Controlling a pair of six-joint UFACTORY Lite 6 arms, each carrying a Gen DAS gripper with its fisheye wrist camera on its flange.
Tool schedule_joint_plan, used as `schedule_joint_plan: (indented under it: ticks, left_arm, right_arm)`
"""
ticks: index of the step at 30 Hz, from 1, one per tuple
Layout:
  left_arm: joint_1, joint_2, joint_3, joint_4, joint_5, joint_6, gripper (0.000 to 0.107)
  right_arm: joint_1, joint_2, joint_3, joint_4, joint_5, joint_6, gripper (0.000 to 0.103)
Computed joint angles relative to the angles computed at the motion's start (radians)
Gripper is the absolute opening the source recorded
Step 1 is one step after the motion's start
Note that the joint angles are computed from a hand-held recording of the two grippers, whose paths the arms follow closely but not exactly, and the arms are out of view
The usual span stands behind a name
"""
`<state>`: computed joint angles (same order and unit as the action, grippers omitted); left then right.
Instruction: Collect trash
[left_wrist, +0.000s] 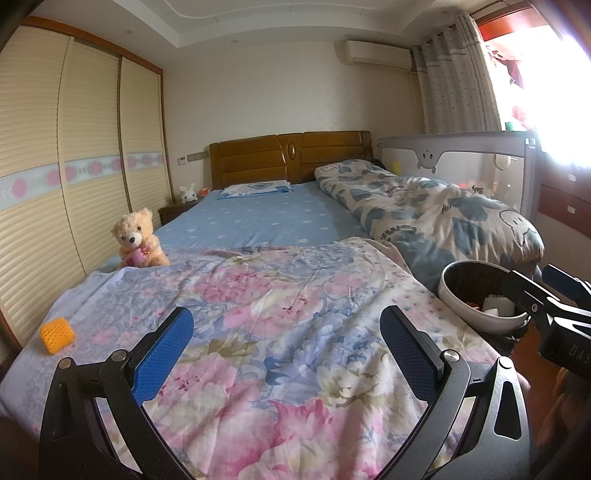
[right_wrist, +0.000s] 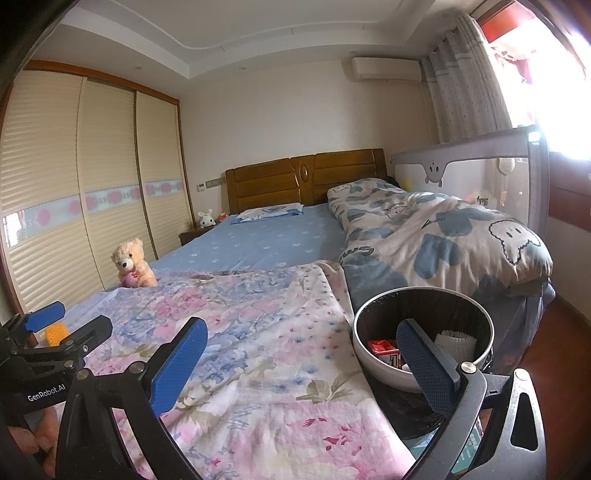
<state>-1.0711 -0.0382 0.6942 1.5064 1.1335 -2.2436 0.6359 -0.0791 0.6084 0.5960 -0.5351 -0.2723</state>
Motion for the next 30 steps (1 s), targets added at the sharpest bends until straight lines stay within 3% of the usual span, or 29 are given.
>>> schedule_joint_plan:
  ticks: [30]
  left_arm:
    - [-0.025, 0.040, 0.041, -0.018, 0.010, 0.000, 0.103]
  right_arm:
    - [0.027, 0.012, 0.025, 0.051, 0.005, -0.037, 0.103]
